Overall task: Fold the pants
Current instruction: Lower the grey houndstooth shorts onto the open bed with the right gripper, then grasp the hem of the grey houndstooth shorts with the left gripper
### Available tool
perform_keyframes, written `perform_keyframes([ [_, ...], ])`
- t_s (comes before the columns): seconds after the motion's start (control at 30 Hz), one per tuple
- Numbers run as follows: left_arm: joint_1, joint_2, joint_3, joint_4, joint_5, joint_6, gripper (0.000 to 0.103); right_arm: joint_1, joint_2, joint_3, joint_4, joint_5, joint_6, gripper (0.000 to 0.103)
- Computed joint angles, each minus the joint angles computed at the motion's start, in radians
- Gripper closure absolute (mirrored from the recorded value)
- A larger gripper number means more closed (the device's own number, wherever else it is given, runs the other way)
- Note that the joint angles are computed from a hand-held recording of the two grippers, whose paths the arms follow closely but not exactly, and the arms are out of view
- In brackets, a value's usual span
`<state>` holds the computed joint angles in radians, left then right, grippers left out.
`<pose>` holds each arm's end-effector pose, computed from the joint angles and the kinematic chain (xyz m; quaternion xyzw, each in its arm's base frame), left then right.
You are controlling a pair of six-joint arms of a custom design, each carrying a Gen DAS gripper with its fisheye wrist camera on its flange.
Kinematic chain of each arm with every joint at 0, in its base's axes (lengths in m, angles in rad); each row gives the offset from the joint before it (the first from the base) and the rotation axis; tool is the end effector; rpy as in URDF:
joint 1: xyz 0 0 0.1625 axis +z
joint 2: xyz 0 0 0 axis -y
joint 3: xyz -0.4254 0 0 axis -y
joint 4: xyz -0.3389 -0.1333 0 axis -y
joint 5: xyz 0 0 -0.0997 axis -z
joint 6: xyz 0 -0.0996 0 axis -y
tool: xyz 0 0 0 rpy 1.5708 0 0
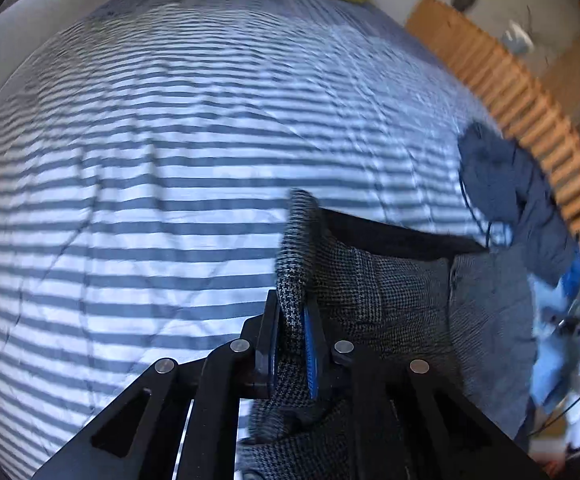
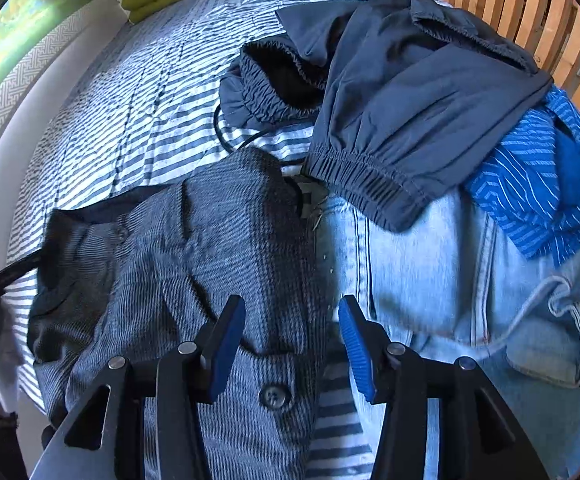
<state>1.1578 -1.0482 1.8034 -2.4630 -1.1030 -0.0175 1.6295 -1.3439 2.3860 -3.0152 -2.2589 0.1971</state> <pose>-0.0655 -0.5936 0.2244 0.1751 0.9547 -0.1144 0.2117 0.0927 -0.3837 0.2526 -0.1310 -0.9155 0.2287 0.3038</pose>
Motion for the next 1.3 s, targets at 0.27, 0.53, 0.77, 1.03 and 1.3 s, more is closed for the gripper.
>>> perform_keyframes([
  [0.27,-0.016,-0.031,0.028,0.03,0.001,0.075,0.09,0.017,0.155,-0.13,0.026,-0.022,-0.045,0.051],
  [0.53,-0.045,-0.032,0.03,0.021,0.007,0.116,0.038,0.077,0.322,-0.252,0.148,-0.197,-0.055,0.088],
  [0.77,-0.03,-0.04,-0.023,0.032,0.01,0.139,0.036,0.088,0.048,-0.036,-0.038,-0.121,-0.11,0.094],
  [1.03,-0.037,0.102,-0.098,0.079,-0.06,0.158,0.036,-0.023,-0.132,0.058,-0.027,-0.127,-0.058,0.096],
  [1.3,-0.004,0.295,-0.259,0.15,-0.148,0.071,0.061,0.002,-0.099,0.032,0.0,-0.175,-0.086,0.096],
])
